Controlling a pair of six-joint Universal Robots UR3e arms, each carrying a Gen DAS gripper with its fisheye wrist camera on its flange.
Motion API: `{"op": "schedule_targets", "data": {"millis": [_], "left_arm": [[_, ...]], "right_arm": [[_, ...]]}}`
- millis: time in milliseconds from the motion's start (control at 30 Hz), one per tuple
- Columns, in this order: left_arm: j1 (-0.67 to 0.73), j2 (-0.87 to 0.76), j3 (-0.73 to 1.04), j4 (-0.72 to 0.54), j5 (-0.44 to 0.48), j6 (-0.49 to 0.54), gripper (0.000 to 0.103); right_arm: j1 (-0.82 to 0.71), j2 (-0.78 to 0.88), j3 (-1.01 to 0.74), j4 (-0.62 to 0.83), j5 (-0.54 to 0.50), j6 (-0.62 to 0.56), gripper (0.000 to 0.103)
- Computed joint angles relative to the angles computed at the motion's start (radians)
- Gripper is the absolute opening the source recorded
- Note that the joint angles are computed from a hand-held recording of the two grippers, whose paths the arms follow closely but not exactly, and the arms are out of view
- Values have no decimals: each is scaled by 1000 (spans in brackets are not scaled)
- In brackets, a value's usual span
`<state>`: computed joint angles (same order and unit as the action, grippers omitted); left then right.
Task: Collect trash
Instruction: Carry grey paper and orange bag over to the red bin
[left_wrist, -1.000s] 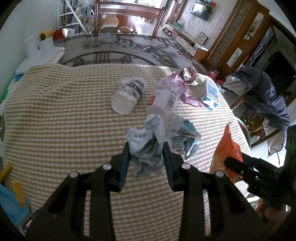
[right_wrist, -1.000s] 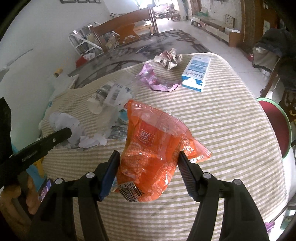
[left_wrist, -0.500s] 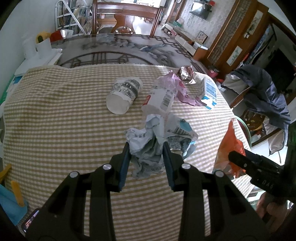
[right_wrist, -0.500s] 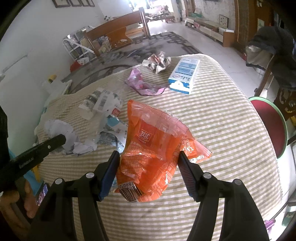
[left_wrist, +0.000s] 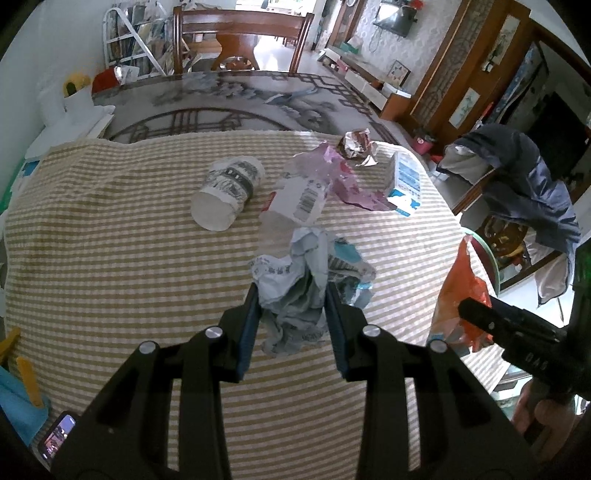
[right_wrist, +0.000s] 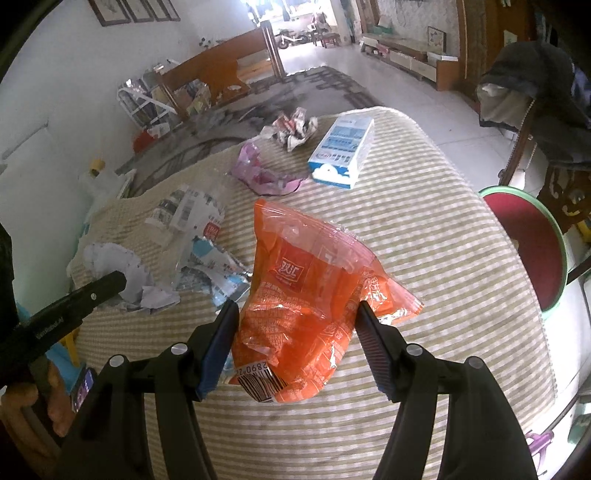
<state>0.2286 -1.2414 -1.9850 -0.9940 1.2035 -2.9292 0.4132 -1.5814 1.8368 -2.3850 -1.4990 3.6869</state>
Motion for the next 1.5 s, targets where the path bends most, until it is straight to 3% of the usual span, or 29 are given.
{"op": "schedule_targets", "data": {"millis": [467, 967, 1333, 1500], "left_arm": [[-243, -168, 121, 117, 102, -198, 33], [-569, -515, 457, 165, 225, -395, 33], [-742, -880, 977, 12, 179, -413, 33], [-806, -1148, 1441, -173, 134, -415, 33]], "right_arm": [[-205, -179, 148, 30, 80, -147, 63], [-660, -397, 298, 171, 294, -495, 63], [-1141, -627, 390, 455, 430, -794, 63], [-1310, -658, 381, 538, 455, -899, 63]]}}
